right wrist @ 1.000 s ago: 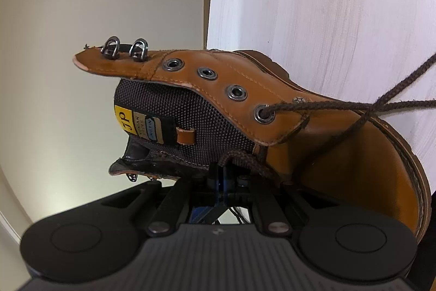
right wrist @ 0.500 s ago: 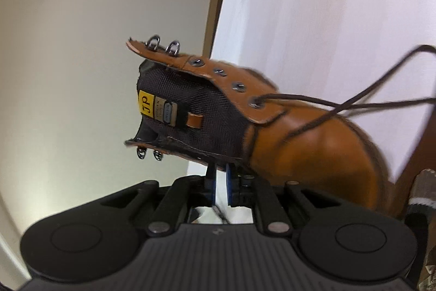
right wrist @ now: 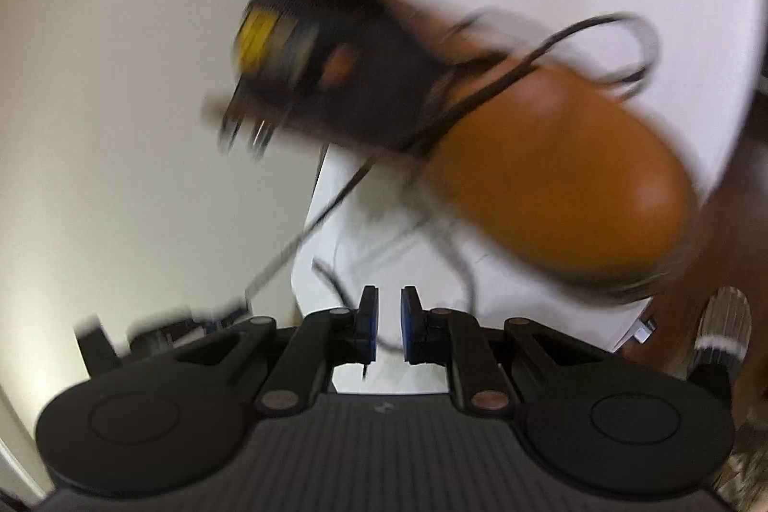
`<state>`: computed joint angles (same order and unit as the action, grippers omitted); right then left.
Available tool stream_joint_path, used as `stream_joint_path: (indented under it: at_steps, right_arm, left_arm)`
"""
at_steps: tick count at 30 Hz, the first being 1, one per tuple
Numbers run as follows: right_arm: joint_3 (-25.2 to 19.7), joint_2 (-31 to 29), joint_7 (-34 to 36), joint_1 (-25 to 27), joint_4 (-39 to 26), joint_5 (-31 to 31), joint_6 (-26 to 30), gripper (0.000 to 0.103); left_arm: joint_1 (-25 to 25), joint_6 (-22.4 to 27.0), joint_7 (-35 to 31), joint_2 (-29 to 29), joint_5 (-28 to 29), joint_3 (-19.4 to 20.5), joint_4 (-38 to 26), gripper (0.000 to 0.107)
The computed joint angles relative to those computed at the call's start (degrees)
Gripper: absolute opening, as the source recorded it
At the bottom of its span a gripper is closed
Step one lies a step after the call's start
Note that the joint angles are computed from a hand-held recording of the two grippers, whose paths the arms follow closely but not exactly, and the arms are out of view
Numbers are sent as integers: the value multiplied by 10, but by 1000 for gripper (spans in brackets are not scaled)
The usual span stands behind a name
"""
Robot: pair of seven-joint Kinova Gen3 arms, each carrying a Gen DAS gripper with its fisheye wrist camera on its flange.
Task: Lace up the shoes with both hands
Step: 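Pull the brown lace out through the eyelet with the left gripper, drawing it taut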
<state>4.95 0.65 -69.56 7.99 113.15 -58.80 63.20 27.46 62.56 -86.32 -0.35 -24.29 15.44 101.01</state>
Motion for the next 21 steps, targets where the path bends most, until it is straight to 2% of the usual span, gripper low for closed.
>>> stream_joint_path:
  at_steps: [2,5,7,9,11,13,14,16,19,21]
  right_arm:
    - [-40,-8,-11,-36,-12,33,-47,13]
    - [-87,-10,-77,-96,-23,103,-117,13]
    - [-95,-5,-124,-148,-28,138,-163,13]
    - [-103,4,-170,-184,-41,180,-188,13]
    - [-112,8,-217,-209,-57,226,-193,13]
    - [-106,13,-259,-236,-73,273,-183,13]
    - [-115,25,-269,-244,-88,296,-180,13]
    - [-138,37,-283,-249,-102,333,-177,13]
    - [-138,53,-321,-279,-122,385,-166,16]
    - [-160,67,-350,-277,-137,416,-159,16]
  left_arm:
    - [-16,-27,-45,-13,15,-23,23,2]
    - [-51,-58,-89,-29,12,-38,57,2]
    - [-66,-65,-83,-28,-7,-40,69,2]
    - [-108,-67,-59,-21,-31,-20,78,2]
    - [-133,-77,-64,-21,-18,-25,82,2]
    - [-115,-90,-94,-25,25,-68,84,2]
    - [-98,-93,-107,-27,49,-94,85,2]
    - [-96,-90,-130,-34,95,-120,88,7]
    - [-153,-85,-155,-55,143,-97,97,8]
    - [-168,-75,-162,-68,156,-95,103,8]
